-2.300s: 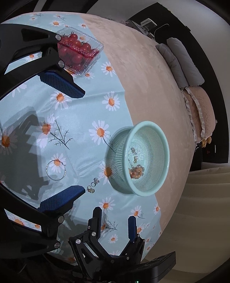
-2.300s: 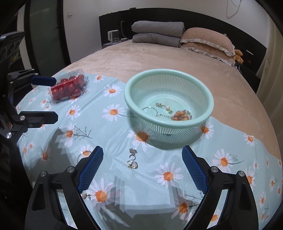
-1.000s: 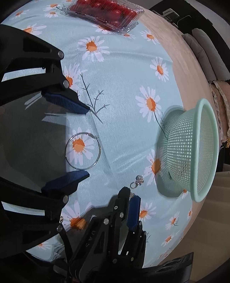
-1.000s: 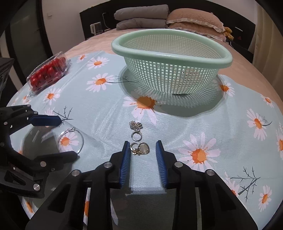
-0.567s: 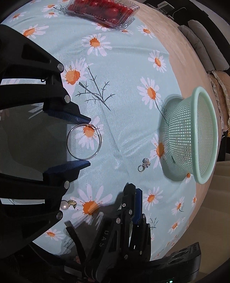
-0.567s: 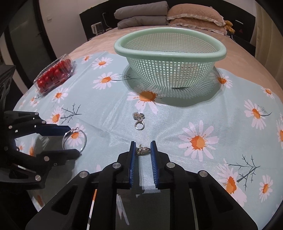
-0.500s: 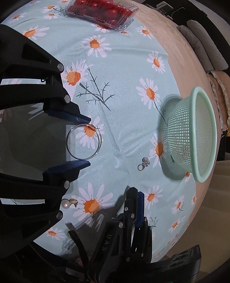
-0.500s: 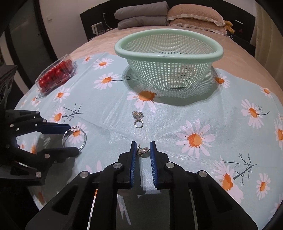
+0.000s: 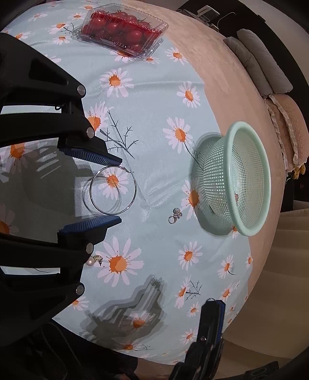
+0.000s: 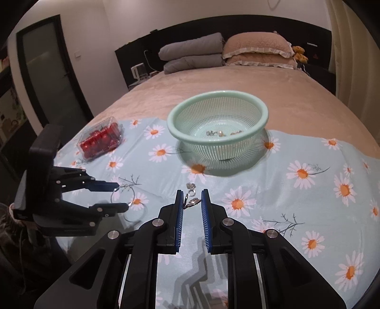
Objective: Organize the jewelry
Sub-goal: 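Carry the hoop and heart charm earrings over the green basket with both tools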
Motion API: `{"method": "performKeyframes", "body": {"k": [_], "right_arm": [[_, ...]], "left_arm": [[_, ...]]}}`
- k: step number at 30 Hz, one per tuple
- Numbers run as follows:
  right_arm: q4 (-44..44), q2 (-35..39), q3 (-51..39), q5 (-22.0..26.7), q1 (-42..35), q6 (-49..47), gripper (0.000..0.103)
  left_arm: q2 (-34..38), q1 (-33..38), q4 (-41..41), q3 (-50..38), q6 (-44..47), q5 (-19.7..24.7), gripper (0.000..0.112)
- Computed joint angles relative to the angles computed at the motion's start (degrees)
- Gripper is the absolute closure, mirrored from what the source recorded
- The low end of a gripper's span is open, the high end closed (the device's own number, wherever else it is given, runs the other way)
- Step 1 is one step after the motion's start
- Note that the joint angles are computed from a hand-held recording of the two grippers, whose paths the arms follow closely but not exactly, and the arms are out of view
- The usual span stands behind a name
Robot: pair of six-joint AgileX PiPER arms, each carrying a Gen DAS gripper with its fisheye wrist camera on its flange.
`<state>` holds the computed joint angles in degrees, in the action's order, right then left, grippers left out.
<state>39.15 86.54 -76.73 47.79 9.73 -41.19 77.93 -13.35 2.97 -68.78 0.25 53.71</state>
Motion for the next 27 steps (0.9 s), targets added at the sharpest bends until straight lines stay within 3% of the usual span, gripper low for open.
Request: {"method": "performKeyframes", "body": {"k": [8, 16, 23, 27], "right_arm": [[4.3, -1.0, -7.74, 7.85, -2.93, -6.03, 0.089], [6.44, 0.65, -18.51, 9.89, -5.41, -8.49, 0.089], [3.49, 12.06, -34.08, 12.79, -4.15, -4.91, 0.089], [0.79, 20.12, -41.6, 14.92, -2.2, -1.41, 0.089]], "left_arm": [[5.08, 2.26, 1.41, -10.12, 1.77, 3.67, 0.068], [12.65, 3.07, 3.79, -29.33, 4.99, 9.27, 0.067], [21.49, 4.85, 1.02, -46.77, 8.18, 14.24, 0.067], [25.41, 4.84, 0.33, -50.26, 9.68, 15.02, 0.067]]}}
